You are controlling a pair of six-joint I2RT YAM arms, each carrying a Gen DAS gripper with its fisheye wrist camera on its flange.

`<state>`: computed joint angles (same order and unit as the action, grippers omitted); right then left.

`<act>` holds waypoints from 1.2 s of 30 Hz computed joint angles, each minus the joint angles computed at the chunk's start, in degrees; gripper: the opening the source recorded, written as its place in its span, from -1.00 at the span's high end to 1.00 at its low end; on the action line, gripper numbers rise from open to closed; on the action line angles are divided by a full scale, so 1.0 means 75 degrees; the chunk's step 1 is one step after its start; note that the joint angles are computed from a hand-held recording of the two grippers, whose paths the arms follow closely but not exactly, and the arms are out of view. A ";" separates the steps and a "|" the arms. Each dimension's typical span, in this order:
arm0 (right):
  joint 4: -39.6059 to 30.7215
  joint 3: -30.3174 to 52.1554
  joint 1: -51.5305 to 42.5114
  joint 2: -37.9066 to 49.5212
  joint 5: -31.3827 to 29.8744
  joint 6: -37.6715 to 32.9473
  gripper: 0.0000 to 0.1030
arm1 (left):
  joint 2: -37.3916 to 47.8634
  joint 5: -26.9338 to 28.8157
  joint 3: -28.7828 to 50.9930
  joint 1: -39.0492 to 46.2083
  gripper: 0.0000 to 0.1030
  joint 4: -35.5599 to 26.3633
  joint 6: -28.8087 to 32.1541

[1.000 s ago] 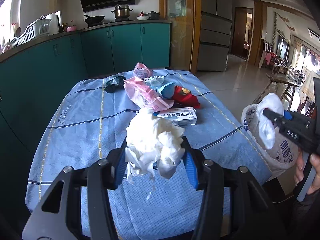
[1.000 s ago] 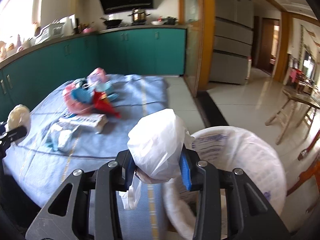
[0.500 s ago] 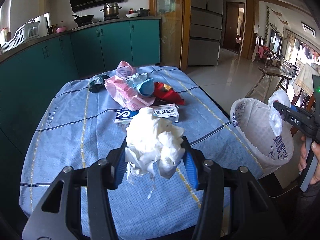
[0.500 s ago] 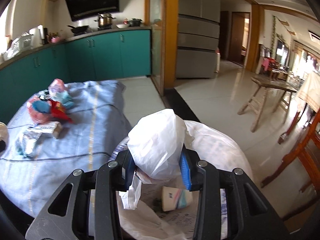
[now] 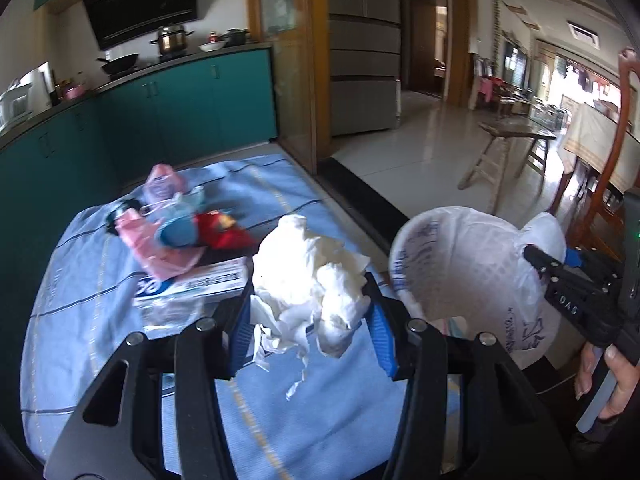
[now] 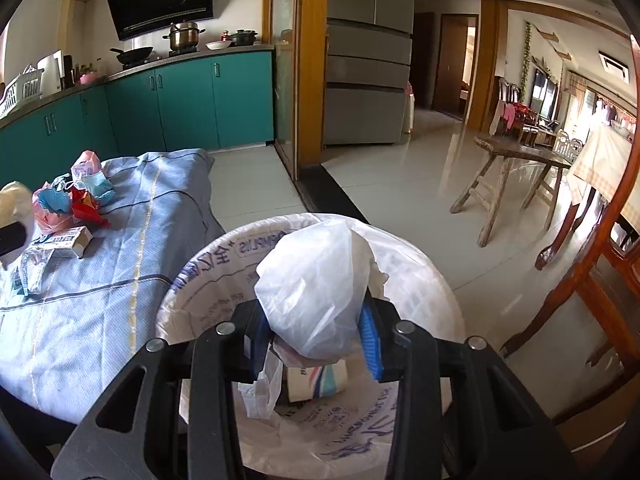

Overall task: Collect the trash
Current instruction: 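Release the plastic bag and tissues into the trash bin with both grippers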

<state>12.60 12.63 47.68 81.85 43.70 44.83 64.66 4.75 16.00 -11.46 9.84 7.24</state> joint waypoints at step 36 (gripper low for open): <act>0.0401 0.0477 -0.0555 0.1185 -0.0632 0.0263 -0.57 | -0.0457 0.0648 -0.0522 0.0861 0.01 -0.0164 0.0266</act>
